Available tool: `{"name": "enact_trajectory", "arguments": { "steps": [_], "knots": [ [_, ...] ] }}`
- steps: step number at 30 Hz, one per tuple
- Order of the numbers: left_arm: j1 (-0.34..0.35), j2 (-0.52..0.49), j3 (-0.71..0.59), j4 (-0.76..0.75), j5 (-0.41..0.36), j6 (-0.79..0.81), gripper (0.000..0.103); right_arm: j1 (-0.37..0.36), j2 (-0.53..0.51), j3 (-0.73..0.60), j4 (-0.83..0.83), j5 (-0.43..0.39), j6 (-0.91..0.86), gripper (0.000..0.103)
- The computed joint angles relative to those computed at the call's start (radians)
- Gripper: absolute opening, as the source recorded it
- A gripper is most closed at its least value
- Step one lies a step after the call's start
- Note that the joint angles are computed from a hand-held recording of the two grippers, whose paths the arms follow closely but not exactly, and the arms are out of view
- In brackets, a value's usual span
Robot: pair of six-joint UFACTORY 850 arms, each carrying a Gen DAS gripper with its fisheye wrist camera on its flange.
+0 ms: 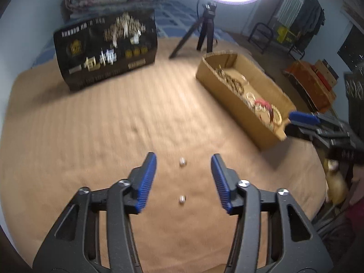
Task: Organize jewelry
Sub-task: 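Move left tool to one pearl earring while right tool approaches the other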
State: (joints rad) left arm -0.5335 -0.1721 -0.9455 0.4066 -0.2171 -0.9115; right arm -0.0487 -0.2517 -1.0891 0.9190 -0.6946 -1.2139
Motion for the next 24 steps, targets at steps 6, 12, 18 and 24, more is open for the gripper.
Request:
{"name": "enact_trajectory", "arguments": {
  "steps": [6, 12, 18, 24],
  "knots": [
    [-0.006, 0.0, 0.056, -0.314, 0.034, 0.32, 0.033, 0.049, -0.039, -0.012, -0.045, -0.036, 0.052, 0.05],
    [-0.012, -0.032, 0.075, -0.61, 0.05, 0.619, 0.024, 0.097, -0.101, -0.041, -0.062, -0.07, 0.1, 0.038],
    [-0.017, -0.065, 0.067, -0.601, 0.047, 0.628, 0.024, 0.148, -0.155, -0.068, -0.086, -0.06, 0.146, 0.031],
    [-0.02, -0.087, 0.057, -0.421, 0.044, 0.471, 0.024, 0.173, -0.187, -0.089, -0.102, -0.044, 0.16, 0.028]
  ]
}}
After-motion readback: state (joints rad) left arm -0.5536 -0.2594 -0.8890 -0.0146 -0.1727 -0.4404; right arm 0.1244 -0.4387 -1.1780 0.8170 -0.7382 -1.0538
